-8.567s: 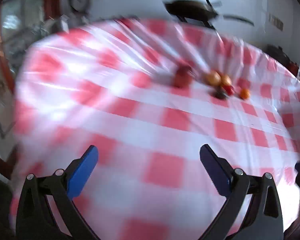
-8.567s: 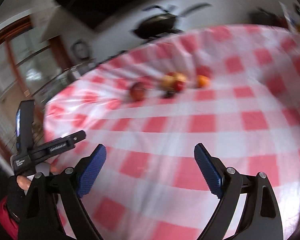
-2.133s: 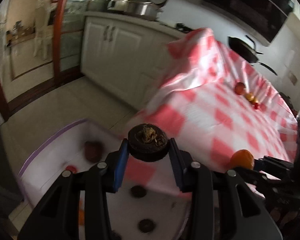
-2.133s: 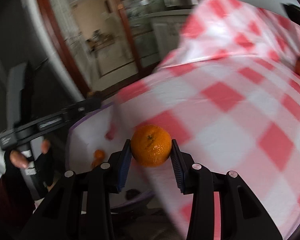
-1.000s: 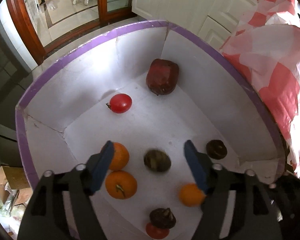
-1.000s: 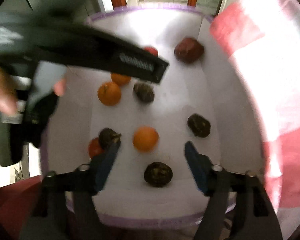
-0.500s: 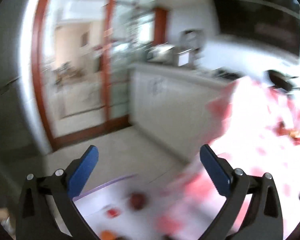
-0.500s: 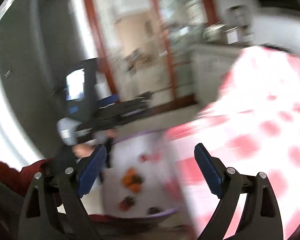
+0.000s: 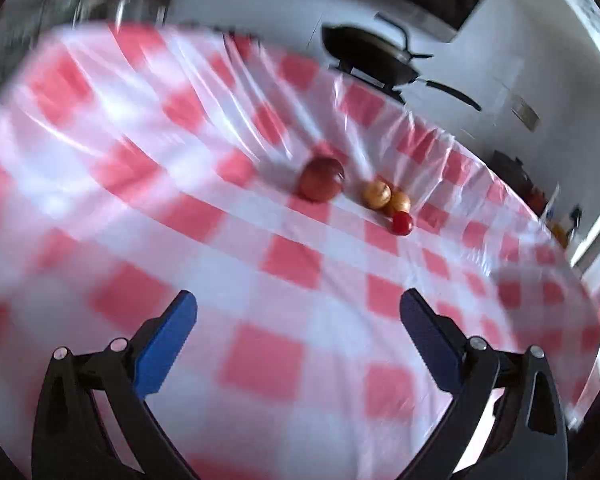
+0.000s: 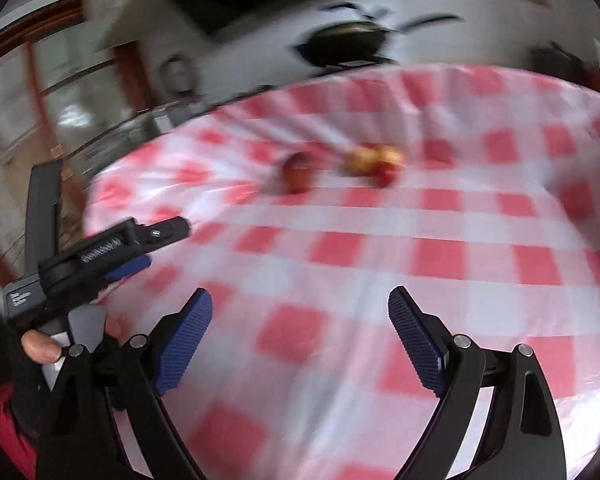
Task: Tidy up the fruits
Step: 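Swing both tools back over the fruits on the table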
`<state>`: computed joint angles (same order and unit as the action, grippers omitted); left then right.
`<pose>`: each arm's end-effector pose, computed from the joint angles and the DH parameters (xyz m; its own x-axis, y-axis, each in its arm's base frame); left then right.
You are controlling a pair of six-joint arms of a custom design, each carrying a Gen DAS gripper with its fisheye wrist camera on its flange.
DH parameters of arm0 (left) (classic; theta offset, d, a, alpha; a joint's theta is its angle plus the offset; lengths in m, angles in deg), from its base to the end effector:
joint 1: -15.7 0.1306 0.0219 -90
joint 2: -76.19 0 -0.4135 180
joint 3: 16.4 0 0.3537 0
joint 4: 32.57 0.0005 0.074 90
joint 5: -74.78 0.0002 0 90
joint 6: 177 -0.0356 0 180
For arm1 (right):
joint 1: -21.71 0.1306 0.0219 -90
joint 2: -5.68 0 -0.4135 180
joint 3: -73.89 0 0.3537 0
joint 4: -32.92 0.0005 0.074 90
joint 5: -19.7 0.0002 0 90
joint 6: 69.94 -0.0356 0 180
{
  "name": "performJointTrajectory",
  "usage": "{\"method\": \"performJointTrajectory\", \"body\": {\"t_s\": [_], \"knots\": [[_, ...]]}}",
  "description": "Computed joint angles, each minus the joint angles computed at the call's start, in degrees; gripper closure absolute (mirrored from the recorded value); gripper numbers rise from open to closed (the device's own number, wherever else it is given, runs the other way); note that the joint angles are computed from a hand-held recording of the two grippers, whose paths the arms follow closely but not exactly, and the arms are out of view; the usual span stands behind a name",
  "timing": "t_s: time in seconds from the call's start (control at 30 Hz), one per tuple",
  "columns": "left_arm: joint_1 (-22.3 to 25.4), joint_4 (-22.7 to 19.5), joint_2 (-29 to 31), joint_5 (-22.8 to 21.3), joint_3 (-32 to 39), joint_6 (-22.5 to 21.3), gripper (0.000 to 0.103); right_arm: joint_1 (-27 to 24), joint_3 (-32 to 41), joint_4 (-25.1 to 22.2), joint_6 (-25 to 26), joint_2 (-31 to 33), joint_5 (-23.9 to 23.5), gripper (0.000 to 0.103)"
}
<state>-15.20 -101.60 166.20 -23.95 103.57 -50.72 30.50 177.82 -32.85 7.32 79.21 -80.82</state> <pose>0.3569 -0.2079 0.6518 -0.6765 -0.2767 -0.6825 0.0077 0.9240 -0.3823 0.2941 0.0515 0.6429 -0.6236 0.1230 -0.7720 -0.1639 0.9450 0.2829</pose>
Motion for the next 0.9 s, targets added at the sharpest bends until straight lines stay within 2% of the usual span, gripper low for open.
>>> {"method": "performJointTrajectory", "body": {"t_s": [0.1,0.13,0.17,0.2,0.27,0.3,0.37,0.43,0.57,0.73,0.83,0.87,0.9], "knots": [[0.75,4.43,3.27,3.59,-0.05,4.59,0.001,-4.45,1.02,0.08,-0.19,3.5,0.71,0.016],[0.59,6.88,2.82,3.51,-1.67,5.86,0.002,-4.97,1.22,0.62,-0.28,4.49,1.1,0.016],[0.45,11.64,1.59,2.9,-5.14,7.52,0.002,-6.05,1.46,1.07,-0.27,5.32,1.24,0.016],[0.82,14.38,0.62,2.69,-7.56,7.9,0.002,-6.61,2.15,1.47,-0.46,6.52,1.62,0.016],[1.71,15.68,-0.08,4.02,-8.59,9.18,0.002,-7.51,4.28,1.86,-0.42,10.25,1.24,0.016],[2.0,18.07,-1.14,4.24,-10.01,9.14,0.002,-7.76,5.56,1.3,-0.32,11.79,1.19,0.016],[2.11,17.41,-1.57,2.27,-10.01,8.86,0.002,-7.29,9.89,-0.54,-0.06,16.28,2.09,0.016],[2.96,17.01,-1.6,4.67,-9.96,10.2,0.002,-6.09,16.27,-3.33,0.4,22.3,5.44,0.016],[3.47,15.29,-1.05,5.36,-9.18,11.61,0.002,-4.34,28.95,-7.92,2.81,32.34,10.4,0.016],[2.05,14.51,-0.59,3.09,-8.34,8.75,0.002,-4.27,43.86,-14.64,0.8,43.03,10.79,0.016],[0.91,14.19,-0.07,1.98,-7.49,5.8,0.002,-3.76,50.55,-17.84,1.97,47.24,11.83,0.017],[0.78,14.08,0.03,1.99,-7.35,5.38,0.002,-3.54,53.29,-20.31,2.7,48.76,12.32,0.025],[0.74,13.96,0.1,2.07,-7.28,5.14,0.002,-3.47,54.04,-21.33,3.7,49.25,11.62,0.041]]}}
